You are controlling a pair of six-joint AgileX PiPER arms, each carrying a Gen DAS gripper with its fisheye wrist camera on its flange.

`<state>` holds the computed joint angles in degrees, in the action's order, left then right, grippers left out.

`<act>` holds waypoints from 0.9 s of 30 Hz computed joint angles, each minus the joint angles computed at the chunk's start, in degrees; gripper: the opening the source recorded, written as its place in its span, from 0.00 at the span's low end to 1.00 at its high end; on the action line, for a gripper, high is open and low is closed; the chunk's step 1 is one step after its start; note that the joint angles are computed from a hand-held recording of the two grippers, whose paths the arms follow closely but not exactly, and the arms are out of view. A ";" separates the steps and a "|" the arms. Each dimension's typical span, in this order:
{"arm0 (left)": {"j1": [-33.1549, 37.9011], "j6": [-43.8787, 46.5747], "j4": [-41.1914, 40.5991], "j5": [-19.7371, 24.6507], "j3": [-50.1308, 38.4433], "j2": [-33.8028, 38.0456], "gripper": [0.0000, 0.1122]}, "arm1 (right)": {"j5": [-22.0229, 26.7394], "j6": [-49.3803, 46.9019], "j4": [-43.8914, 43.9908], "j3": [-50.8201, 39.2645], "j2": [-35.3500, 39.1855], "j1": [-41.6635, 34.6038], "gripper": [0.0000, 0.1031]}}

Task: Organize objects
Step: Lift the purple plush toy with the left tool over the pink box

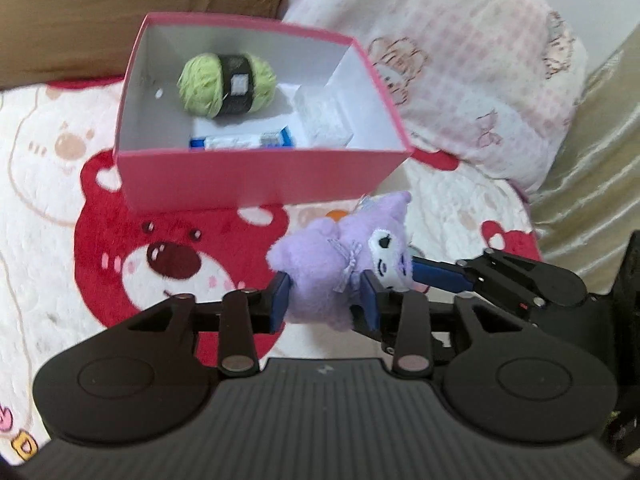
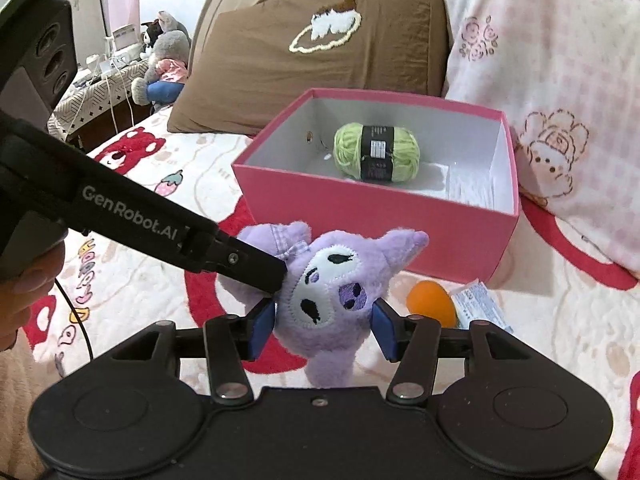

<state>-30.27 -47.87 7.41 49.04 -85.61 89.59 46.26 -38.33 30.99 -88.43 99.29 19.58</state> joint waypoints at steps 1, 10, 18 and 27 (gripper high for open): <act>-0.19 -0.41 0.90 -0.03 -0.33 -0.30 0.35 | 0.26 0.04 -0.21 -0.54 -0.05 0.05 0.58; 0.12 -1.37 3.94 4.85 -5.87 -1.44 0.35 | 7.87 2.91 -1.60 -14.05 4.22 0.27 0.60; 0.51 -0.12 3.95 10.86 -12.07 -0.62 0.35 | 14.03 5.80 -3.88 -23.52 6.50 1.44 0.61; 1.02 2.27 3.29 13.70 -15.61 0.28 0.36 | 18.42 7.88 -5.99 -30.04 8.43 2.12 0.61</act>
<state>-29.25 -45.60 10.70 62.74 -101.22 89.88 64.68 -30.46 25.00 -118.48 107.72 21.70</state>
